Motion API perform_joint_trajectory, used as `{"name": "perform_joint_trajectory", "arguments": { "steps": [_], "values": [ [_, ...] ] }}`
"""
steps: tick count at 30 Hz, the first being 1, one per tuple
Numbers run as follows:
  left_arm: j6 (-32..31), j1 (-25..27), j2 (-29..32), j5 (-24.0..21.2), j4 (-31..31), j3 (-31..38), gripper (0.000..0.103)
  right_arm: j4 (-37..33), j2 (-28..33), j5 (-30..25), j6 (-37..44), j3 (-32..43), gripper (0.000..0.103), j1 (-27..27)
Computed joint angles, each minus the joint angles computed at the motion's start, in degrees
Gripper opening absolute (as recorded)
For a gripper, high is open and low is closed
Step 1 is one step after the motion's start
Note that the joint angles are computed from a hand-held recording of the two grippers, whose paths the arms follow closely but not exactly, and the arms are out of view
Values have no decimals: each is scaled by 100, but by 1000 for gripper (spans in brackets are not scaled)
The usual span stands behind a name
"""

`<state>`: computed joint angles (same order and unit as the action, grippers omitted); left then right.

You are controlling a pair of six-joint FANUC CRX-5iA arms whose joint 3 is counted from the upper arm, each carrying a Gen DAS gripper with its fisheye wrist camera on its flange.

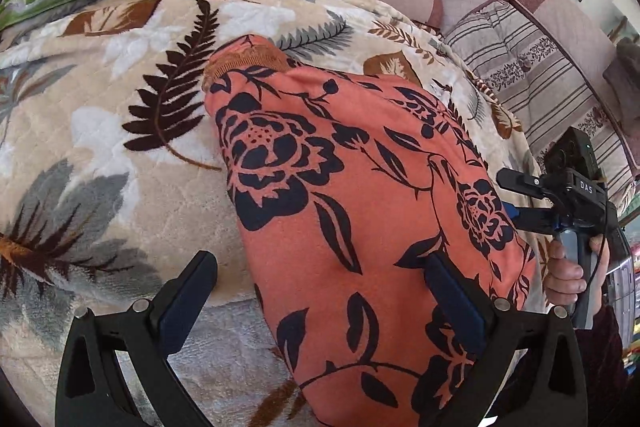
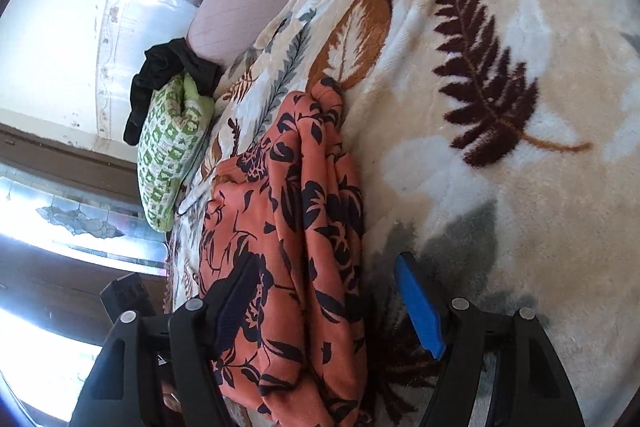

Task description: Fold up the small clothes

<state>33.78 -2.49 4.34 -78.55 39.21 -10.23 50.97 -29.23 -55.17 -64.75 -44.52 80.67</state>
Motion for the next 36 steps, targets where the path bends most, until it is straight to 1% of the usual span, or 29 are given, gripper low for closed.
{"name": "perform_joint_trajectory", "arguments": {
  "steps": [1, 2, 3, 5, 7, 9, 11, 13, 14, 15, 16, 17, 18, 19, 20, 21, 23, 24, 26, 29, 33, 36],
  "values": [
    [7, -5, 43, -55, 25, 13, 103, 103, -23, 400, 27, -122, 74, -209],
    [11, -15, 68, -87, 45, 19, 103, 220, -52, 927, 23, -274, 74, -472],
    [-1, -25, 86, -109, 64, 25, 103, 215, -16, 1305, 122, -325, 74, -670],
    [-21, -44, 151, -185, 128, 48, 103, 166, 141, 1394, 429, -204, 75, -775],
    [9, -49, 228, -251, 196, 66, 103, 309, 253, 1558, 421, -173, 78, -897],
    [62, -57, 280, -276, 285, 60, 103, 267, 441, 1569, 529, -48, 79, -957],
    [129, -76, 328, -316, 375, 58, 103, 334, 590, 1704, 622, 37, 79, -1065],
    [169, -72, 356, -360, 464, 45, 103, 100, 823, 1571, 940, 300, 77, -1064],
    [173, -68, 356, -372, 512, 30, 100, -8, 946, 1500, 1116, 446, 77, -1066],
    [185, -68, 331, -341, 512, 16, 94, -118, 1059, 1413, 1301, 594, 73, -1060],
    [206, -77, 288, -262, 479, 1, 92, -261, 1184, 1269, 1530, 778, 67, -1034],
    [205, -70, 254, -205, 456, -13, 86, -402, 1319, 1016, 1773, 992, 64, -975],
    [215, -58, 229, -165, 450, -24, 80, -525, 1452, 724, 2019, 1217, 59, -907],
    [226, -34, 210, -146, 480, -41, 76, -612, 1558, 470, 2216, 1407, 54, -848],
    [220, -2, 184, -123, 511, -62, 68, -670, 1649, 220, 2356, 1577, 51, -788],
    [215, 20, 146, -95, 528, -72, 62, -667, 1711, 16, 2403, 1697, 46, -730],
    [187, 61, 83, -71, 545, -81, 58, -608, 1815, -285, 2436, 1891, 43, -641],
    [187, 84, 48, -53, 549, -81, 57, -593, 1868, -418, 2495, 1992, 43, -607],
    [209, 162, -7, -33, 597, -62, 56, -486, 1961, -518, 2539, 2135, 42, -574],
    [263, 386, 3, -191, 766, 44, 56, -357, 2099, -560, 2550, 2330, 42, -584],
    [174, 661, -47, -241, 934, 133, 56, 8, 2250, -360, 2500, 2475, 42, -698],
    [111, 910, -82, -201, 1025, 182, 56, 216, 2512, -77, 2514, 2673, 41, -894]
  ]
}}
